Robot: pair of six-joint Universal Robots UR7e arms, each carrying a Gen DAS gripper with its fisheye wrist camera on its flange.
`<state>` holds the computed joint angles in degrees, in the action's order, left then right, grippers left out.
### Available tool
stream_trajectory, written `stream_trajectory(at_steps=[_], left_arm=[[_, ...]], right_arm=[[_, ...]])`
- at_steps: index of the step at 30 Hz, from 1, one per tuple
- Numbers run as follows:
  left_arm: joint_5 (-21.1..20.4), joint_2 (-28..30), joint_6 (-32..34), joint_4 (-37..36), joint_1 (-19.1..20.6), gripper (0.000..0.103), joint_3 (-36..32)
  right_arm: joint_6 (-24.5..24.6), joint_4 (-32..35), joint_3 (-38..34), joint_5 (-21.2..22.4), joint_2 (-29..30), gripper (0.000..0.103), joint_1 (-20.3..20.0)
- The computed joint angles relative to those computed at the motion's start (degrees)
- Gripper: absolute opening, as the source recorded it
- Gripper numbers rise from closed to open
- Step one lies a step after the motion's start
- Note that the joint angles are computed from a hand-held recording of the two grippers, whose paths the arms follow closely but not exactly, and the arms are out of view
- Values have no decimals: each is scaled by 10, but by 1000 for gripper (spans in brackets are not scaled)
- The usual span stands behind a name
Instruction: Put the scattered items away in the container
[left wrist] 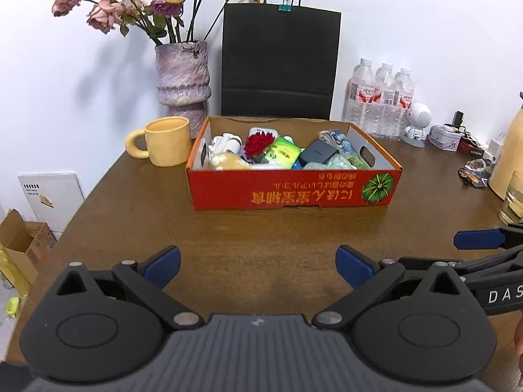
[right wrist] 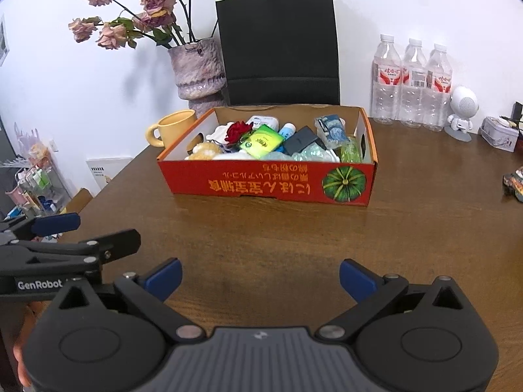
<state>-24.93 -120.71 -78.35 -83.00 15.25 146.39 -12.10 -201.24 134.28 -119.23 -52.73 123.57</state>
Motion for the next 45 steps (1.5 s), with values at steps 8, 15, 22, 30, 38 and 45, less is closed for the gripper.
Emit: stream_trajectory(at_steps=[8, 15, 22, 30, 38, 45], left_arm=[[-10, -62, -55, 30, -17, 103, 62], [-18, -103, -58, 44, -26, 103, 87], [-25, -97, -60, 50, -21, 103, 95], [-29, -64, -37, 30, -8, 103, 95], [-36, -45, -10, -7, 11, 103, 94], [-35, -44, -13, -7, 15, 103, 93]], right_arm=[[-45, -128, 35, 3, 69, 103, -22], [-79, -238, 53, 12, 124, 103, -33], [-84, -292, 57, 10, 161, 103, -42], [-96, -304, 51, -18, 179, 103, -41], [-93, -285, 43, -41, 181, 103, -36], [-90, -283, 35, -55, 184, 103, -35]])
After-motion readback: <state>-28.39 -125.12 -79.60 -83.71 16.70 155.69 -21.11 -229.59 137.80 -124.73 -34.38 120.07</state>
